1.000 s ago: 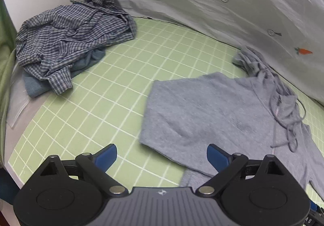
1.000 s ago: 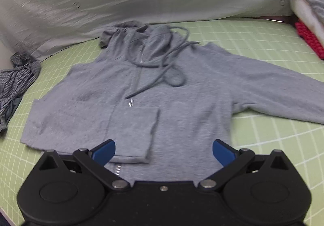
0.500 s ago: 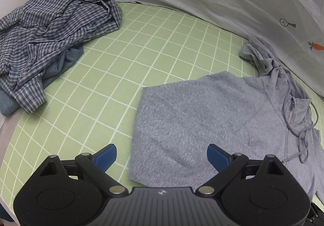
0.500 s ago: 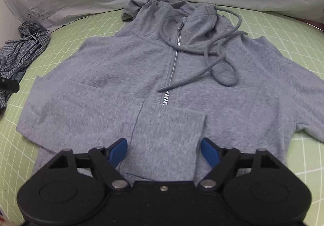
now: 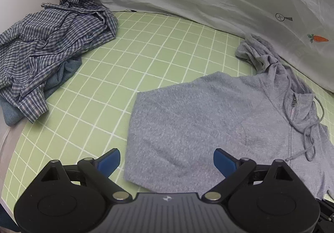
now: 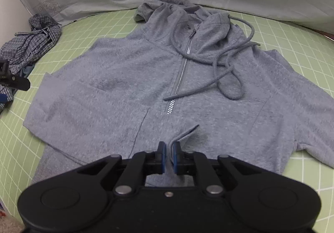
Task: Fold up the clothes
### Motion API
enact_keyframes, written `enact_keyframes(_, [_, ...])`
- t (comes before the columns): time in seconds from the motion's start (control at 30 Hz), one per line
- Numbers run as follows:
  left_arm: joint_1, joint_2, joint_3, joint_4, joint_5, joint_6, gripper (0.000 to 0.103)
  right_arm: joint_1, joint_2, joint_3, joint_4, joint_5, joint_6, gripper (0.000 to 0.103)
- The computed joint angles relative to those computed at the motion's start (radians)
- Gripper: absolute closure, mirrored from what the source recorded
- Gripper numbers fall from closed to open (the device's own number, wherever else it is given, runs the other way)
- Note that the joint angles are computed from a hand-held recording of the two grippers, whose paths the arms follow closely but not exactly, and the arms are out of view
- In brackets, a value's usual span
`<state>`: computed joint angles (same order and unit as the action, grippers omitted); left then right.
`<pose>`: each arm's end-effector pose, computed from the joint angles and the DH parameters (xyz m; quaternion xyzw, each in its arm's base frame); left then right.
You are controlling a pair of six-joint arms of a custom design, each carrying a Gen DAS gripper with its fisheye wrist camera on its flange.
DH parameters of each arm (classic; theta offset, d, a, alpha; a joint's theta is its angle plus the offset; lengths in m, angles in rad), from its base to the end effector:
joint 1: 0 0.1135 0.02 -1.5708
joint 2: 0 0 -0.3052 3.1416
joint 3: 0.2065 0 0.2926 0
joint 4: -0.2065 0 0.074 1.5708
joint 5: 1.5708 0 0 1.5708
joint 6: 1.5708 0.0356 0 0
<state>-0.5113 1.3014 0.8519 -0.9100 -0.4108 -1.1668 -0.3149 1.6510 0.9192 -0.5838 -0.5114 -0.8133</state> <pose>0.2207 -0.1076 0.2330 -0.3337 0.9148 0.0587 0.2199 0.3136 -0.0838 0.1693 -0.2679 0.9220 0.1462 0.2382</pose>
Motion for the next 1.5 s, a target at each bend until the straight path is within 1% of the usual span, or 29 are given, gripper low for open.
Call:
enact_keyframes(0.17, [-0.021,0.025,0.027,-0.039,-0.051,0.010,0.007,-0.014,-0.051,0.005,0.005,-0.077,-0.031,0.096])
enact_keyframes(0.23, [-0.016,0.024,0.031,-0.043,-0.066,0.006,0.007,-0.008,-0.057,0.015,0.023,-0.098,-0.010,0.096])
enact_keyframes(0.4, [0.002,0.041,0.048,-0.048,-0.107,-0.002,0.007,-0.019,-0.014,0.087,0.084,-0.129,0.116,0.097])
enact_keyframes(0.5, [0.025,0.068,0.060,-0.034,-0.102,0.012,0.007,-0.041,0.035,0.135,0.138,-0.120,0.193,0.098])
enact_keyframes(0.6, [0.051,0.094,0.072,-0.007,-0.093,0.035,0.007,-0.084,0.106,0.212,0.164,-0.117,0.281,0.099])
enact_keyframes(0.67, [0.052,0.111,0.086,0.004,-0.106,0.046,0.007,-0.116,0.150,0.263,0.194,-0.098,0.336,0.100])
enact_keyframes(0.7, [0.052,0.120,0.093,0.008,-0.114,0.053,0.007,-0.132,0.170,0.285,0.219,-0.079,0.361,0.103])
enact_keyframes(0.77, [0.050,0.142,0.109,0.018,-0.124,0.074,0.007,-0.164,0.207,0.324,0.280,-0.022,0.403,0.103])
enact_keyframes(0.83, [0.052,0.166,0.121,0.028,-0.118,0.099,0.007,-0.204,0.246,0.372,0.315,0.031,0.448,0.103])
enact_keyframes(0.9, [0.055,0.186,0.122,0.048,-0.098,0.118,0.007,-0.235,0.301,0.436,0.317,0.079,0.496,0.103])
enact_keyframes(0.93, [0.055,0.194,0.123,0.057,-0.086,0.121,0.007,-0.248,0.329,0.472,0.292,0.090,0.508,0.101])
enact_keyframes(0.97, [0.055,0.203,0.123,0.062,-0.076,0.118,0.007,-0.258,0.357,0.512,0.231,0.079,0.501,0.098])
enact_keyframes(1.0, [0.053,0.210,0.124,0.066,-0.068,0.118,0.007,-0.263,0.374,0.533,0.185,0.068,0.486,0.091])
enact_keyframes(1.03, [0.051,0.218,0.125,0.069,-0.059,0.117,0.007,-0.263,0.375,0.523,0.165,0.054,0.458,0.066])
enact_keyframes(1.07, [0.047,0.224,0.127,0.071,-0.054,0.117,0.007,-0.258,0.370,0.502,0.155,0.044,0.427,0.038])
enact_keyframes(1.13, [0.037,0.231,0.131,0.072,-0.050,0.115,0.007,-0.232,0.347,0.428,0.165,0.033,0.356,0.020])
enact_keyframes(1.2, [0.026,0.229,0.131,0.073,-0.051,0.114,0.007,-0.202,0.334,0.366,0.183,0.032,0.306,0.008])
enact_keyframes(1.23, [0.020,0.228,0.132,0.071,-0.052,0.114,0.007,-0.186,0.330,0.339,0.193,0.033,0.285,0.000])
enact_keyframes(1.3, [0.014,0.223,0.132,0.065,-0.055,0.116,0.007,-0.151,0.324,0.289,0.215,0.044,0.251,0.000])
enact_keyframes(1.37, [0.010,0.219,0.131,0.059,-0.057,0.114,0.007,-0.118,0.317,0.255,0.236,0.084,0.240,0.000])
enact_keyframes(1.5, [0.013,0.207,0.120,0.047,-0.056,0.100,0.007,-0.090,0.344,0.279,0.195,0.119,0.250,0.001])
